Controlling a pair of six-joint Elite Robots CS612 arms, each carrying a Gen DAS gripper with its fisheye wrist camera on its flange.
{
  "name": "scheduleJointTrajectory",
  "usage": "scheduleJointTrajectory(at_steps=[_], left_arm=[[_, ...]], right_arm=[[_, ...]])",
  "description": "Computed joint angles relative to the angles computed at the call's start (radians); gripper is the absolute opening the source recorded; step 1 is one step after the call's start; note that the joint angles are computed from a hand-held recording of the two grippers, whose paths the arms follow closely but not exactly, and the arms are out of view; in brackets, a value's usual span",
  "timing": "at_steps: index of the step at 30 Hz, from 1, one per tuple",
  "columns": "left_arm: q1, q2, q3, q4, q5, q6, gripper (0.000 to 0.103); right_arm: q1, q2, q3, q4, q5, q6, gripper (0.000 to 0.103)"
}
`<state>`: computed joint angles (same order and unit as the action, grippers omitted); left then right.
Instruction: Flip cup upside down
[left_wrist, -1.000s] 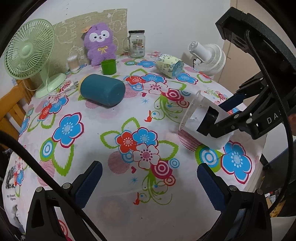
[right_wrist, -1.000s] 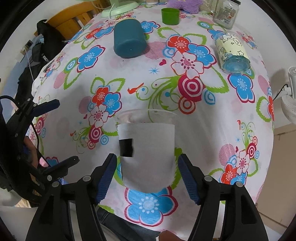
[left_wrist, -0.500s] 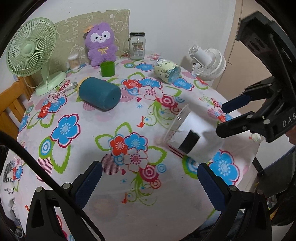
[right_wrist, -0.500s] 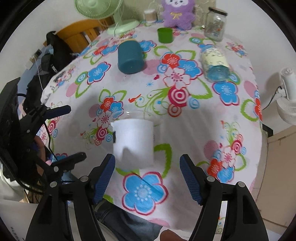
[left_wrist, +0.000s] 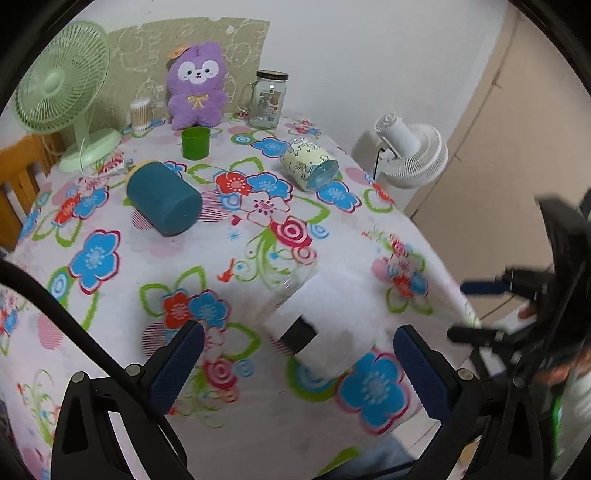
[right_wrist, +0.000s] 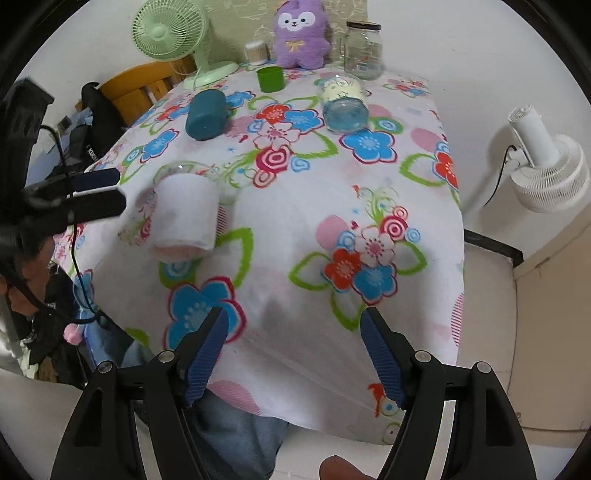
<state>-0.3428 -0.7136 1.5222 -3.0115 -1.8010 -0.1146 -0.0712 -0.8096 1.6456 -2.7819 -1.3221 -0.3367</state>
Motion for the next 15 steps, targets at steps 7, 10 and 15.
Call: scheduleJointTrajectory(at_steps=[7,10,15], left_arm=[[-0.022,0.016,-0.034,0.044,0.027,-0.106,0.103],[-0.031,0.025,-0.048,0.071,0.041,-0.132,0.103],[-0.042,0.037,-0.064,0.096,0.08,-0.16,0.103]], right_arm=[[-0.018,0.005,0.028,-0.059,0.067,-0.042,0.076],[-0.021,0.006,0.039,-0.089,0.096,-0.072,0.076],[-0.026,0.01,0.051,-0.129,0.15,-0.109,0.079]])
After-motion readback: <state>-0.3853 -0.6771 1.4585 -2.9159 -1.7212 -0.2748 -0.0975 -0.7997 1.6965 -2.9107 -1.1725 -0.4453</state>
